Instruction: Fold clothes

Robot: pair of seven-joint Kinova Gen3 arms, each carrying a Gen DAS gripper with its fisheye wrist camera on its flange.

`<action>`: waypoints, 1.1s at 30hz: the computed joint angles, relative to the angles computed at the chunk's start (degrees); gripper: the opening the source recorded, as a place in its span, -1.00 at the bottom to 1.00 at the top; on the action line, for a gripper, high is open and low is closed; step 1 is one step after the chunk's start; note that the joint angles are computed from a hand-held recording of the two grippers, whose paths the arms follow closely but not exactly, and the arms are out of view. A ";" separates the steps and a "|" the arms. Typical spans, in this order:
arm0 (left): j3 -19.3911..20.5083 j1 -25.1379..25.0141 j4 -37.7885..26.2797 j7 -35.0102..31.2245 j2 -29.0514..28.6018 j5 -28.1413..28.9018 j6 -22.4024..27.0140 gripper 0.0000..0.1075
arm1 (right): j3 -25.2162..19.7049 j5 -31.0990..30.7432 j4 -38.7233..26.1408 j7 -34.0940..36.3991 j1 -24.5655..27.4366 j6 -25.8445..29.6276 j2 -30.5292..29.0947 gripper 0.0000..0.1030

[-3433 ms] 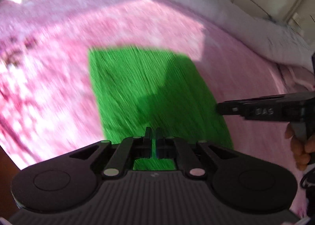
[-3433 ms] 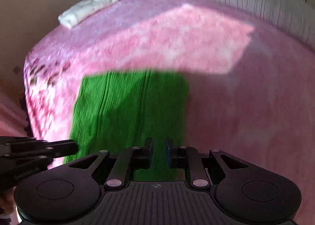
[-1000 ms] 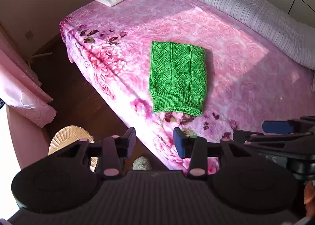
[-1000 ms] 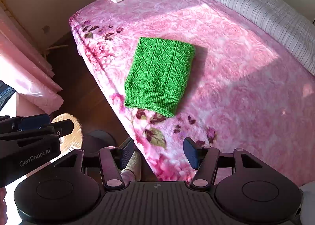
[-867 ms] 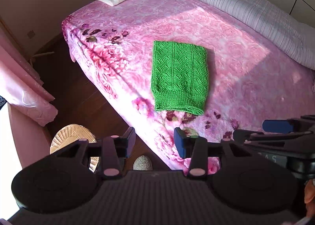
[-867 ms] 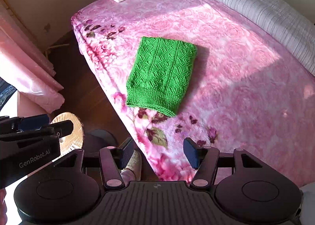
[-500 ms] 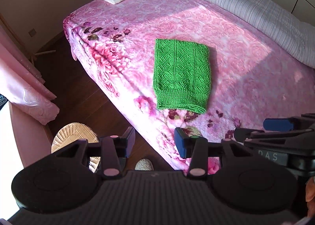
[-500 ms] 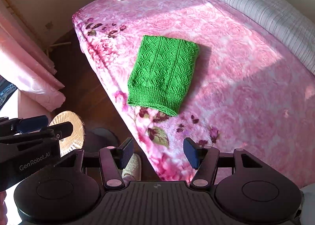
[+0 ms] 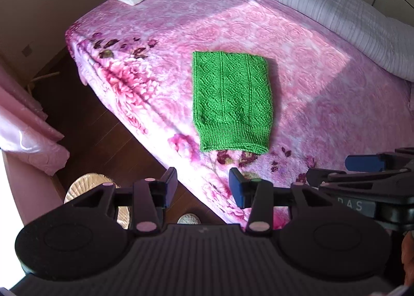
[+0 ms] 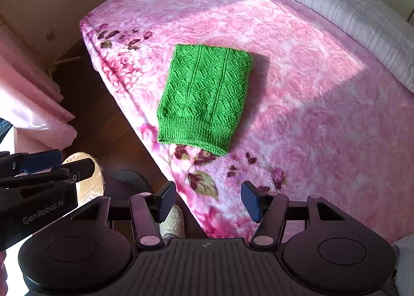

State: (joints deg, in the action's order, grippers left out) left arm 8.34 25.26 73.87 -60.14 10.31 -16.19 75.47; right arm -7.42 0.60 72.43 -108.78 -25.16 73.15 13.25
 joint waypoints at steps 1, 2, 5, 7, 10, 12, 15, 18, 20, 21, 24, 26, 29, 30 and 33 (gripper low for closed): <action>-0.11 -0.67 -0.29 -1.39 0.28 0.54 -0.29 -0.26 | 0.10 0.31 -0.69 -0.78 -0.33 0.21 0.56 0.15; -0.23 -1.31 -0.59 -2.78 0.58 1.08 -0.56 -0.26 | 0.21 0.67 -1.49 -1.65 -0.71 0.46 1.17 0.15; -0.97 -3.92 -1.81 -8.13 1.43 2.97 -1.62 -0.26 | 0.60 1.88 -4.95 -4.34 -2.09 1.48 3.58 0.15; -1.58 -5.74 -3.03 -11.65 2.29 4.14 -2.17 -0.25 | 0.94 2.53 -7.58 -6.03 -3.03 2.18 5.46 0.15; -2.47 -8.53 -5.24 -16.96 3.88 5.94 -2.99 -0.23 | 1.88 3.79 -12.32 -9.62 -4.87 3.57 8.71 0.15; -3.00 -10.42 -6.60 -20.44 5.02 7.33 -3.53 -0.23 | 2.46 4.78 -15.44 -11.44 -6.04 4.13 10.79 0.15; -3.59 -12.85 -8.36 -24.91 6.82 9.48 -3.88 -0.22 | 3.43 6.05 -19.18 -14.19 -7.63 4.76 13.41 0.15; -3.99 -15.00 -8.68 -28.24 8.38 11.95 -3.69 -0.22 | 4.34 6.93 -20.90 -17.69 -8.95 5.30 15.38 0.15; -4.15 -16.14 -8.27 -29.87 9.19 13.43 -3.53 -0.22 | 4.65 7.07 -21.37 -19.28 -9.16 5.78 16.30 0.15; -4.19 -16.68 -8.12 -30.66 9.60 14.14 -3.40 -0.22 | 4.74 6.82 -21.18 -20.16 -9.02 6.11 16.68 0.15; -4.16 -18.62 -6.53 -32.52 10.63 17.18 -4.01 -0.18 | 4.81 6.12 -19.92 -22.10 -8.35 6.53 17.23 0.15; -4.02 -20.32 -5.39 -33.48 11.62 20.05 -4.46 -0.17 | 4.83 5.75 -18.65 -23.27 -7.81 6.39 17.42 0.15; -3.76 -23.38 -3.31 -34.55 12.91 25.04 -5.10 -0.17 | 4.67 5.04 -15.69 -23.98 -6.29 4.80 17.45 0.15; -3.59 -24.56 -2.42 -35.00 13.15 27.00 -5.46 -0.17 | 4.51 4.60 -14.40 -23.94 -5.58 3.86 17.24 0.15; -3.30 -28.11 0.50 -35.50 14.18 33.10 -6.97 -0.17 | 4.04 3.50 -10.20 -23.18 -3.48 -0.42 16.51 0.15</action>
